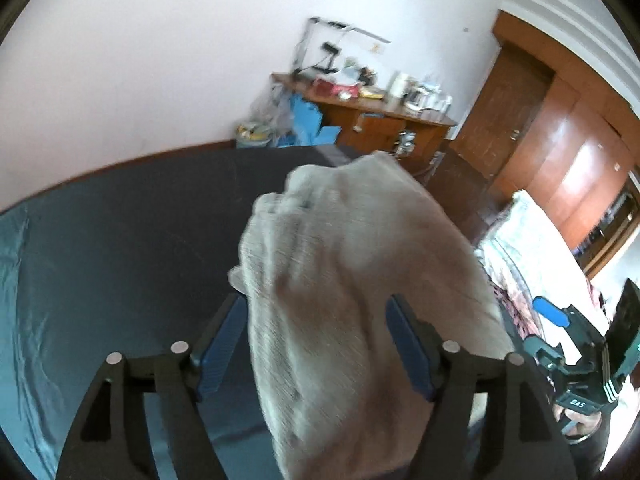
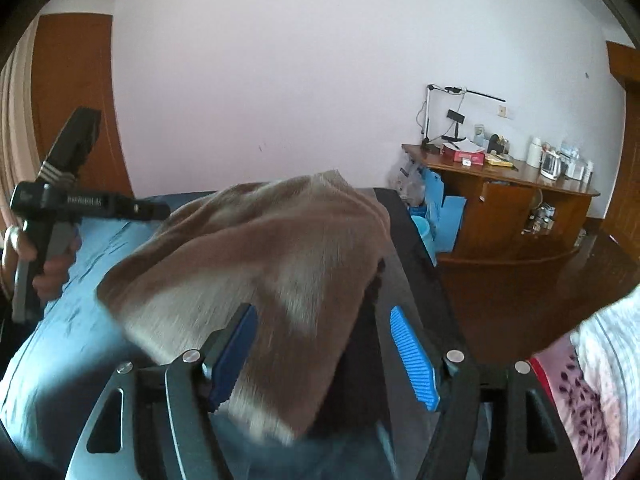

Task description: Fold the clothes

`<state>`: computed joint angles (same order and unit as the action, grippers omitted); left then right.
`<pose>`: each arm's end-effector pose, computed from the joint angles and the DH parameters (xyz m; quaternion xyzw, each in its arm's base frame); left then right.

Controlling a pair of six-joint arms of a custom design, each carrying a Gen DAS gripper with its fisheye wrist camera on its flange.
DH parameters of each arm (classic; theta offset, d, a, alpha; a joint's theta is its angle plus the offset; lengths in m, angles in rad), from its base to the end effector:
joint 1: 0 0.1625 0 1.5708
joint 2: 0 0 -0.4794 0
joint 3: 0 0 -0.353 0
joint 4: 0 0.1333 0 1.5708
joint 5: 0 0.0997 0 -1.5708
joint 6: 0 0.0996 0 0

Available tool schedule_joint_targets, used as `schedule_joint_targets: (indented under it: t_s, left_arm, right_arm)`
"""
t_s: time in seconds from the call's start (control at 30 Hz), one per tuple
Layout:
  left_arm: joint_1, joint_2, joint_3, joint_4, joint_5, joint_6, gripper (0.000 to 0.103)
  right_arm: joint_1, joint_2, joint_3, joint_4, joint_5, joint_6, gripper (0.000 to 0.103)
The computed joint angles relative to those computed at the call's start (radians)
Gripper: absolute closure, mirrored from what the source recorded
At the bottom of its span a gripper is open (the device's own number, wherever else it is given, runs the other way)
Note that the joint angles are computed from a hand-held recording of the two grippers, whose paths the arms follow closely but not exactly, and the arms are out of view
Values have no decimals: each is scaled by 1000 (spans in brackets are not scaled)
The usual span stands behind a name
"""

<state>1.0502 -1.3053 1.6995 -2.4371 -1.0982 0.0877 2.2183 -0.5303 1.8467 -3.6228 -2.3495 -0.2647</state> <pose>-0.1339 -0.5927 0.4559 0.2308 0.9183 -0.2709 0.1735 0.4269 -0.4594 0.0777 0.2577 -0.8351 0.3940 0.2845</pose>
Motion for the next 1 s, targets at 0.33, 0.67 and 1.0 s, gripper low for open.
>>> schedule_joint_targets:
  t_s: [0.33,0.67,1.0]
  left_arm:
    - [-55,-49,166,-19,103,68,25]
    - [-29,-27,153,42,93,28,22]
    - [-12,-29,186,-37,100,36,14]
  right_arm:
    - [0,62,-15,124,-90,33,31]
    - [-32,76,-28,111,-226,202,27]
    - [-16,67,-21,175,-250,274,22]
